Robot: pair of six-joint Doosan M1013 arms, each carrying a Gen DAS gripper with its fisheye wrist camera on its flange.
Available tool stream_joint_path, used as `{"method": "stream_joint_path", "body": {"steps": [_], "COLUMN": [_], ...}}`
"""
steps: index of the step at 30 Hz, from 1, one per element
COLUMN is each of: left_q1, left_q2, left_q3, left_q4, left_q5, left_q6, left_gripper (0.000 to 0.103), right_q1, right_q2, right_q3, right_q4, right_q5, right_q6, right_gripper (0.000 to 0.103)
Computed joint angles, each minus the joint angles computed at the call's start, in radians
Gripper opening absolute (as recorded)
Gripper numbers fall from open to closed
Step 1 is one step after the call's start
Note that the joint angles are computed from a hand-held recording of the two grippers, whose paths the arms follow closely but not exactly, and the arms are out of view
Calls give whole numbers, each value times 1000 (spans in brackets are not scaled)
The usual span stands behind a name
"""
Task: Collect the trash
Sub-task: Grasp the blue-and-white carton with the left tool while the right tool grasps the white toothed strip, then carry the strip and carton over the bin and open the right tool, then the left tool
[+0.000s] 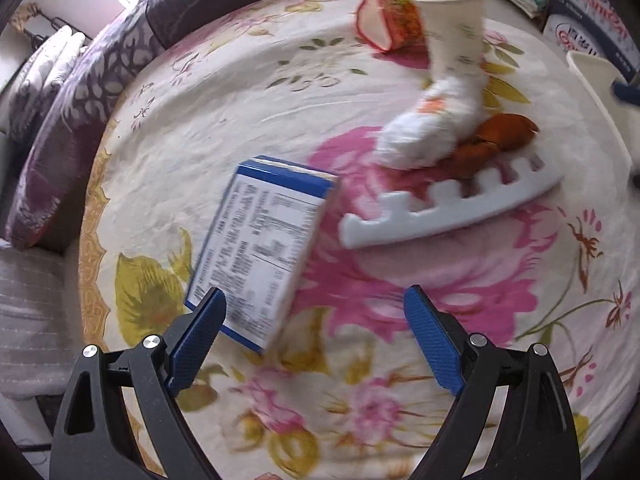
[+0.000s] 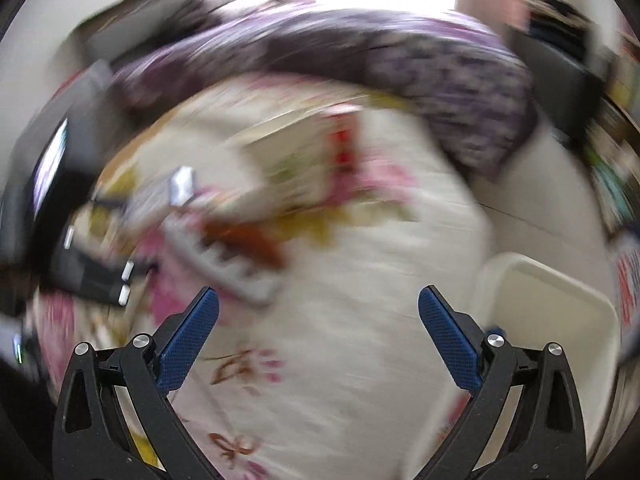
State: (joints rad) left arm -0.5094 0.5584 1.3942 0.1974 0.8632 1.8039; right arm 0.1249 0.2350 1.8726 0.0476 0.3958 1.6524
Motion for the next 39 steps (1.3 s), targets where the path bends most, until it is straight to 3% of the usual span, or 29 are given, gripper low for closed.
{"method": "stream_joint_path", "body": {"steps": [1, 5, 10, 13, 15, 17, 19, 21, 27, 33, 39], "left_q1": [13, 38, 66, 81, 86, 89, 88, 84, 78, 87, 89], "left_q2": [6, 29, 68, 83, 84, 83, 69, 59, 36, 17, 2], "left_q3": [-10, -49, -108, -130, -132, -132, -116, -99, -64, -37, -13], "left_q4": [-41, -104, -214, -271, -300, -301, -299, -274, -217, -184, -164], "left_q5": [0, 12, 60, 85, 91, 87, 78, 68, 48, 45, 29], "left_q6": [40, 97, 183, 209, 226, 231, 225, 201, 148, 83, 47], "left_gripper": [88, 88, 88, 87, 83, 68, 58, 58, 58, 58, 58], "right_q1": [11, 25, 10, 1, -1, -3, -3, 1, 7, 23, 53], "right_q2": [19, 67, 112, 114, 116, 117, 117, 114, 105, 92, 100], "right_q3": [-17, -59, -97, -93, -94, -90, -85, -84, -79, -73, -77], "right_q4": [57, 187, 266, 327, 360, 406, 416, 429, 489, 504, 433], "right_q5": [17, 66, 113, 96, 95, 92, 86, 90, 141, 200, 147], "right_q6": [-103, -292, -332, -374, -394, -432, -445, -461, -527, -545, -495], "right_gripper": [96, 96, 96, 96, 96, 95, 86, 70, 42, 42, 50]}}
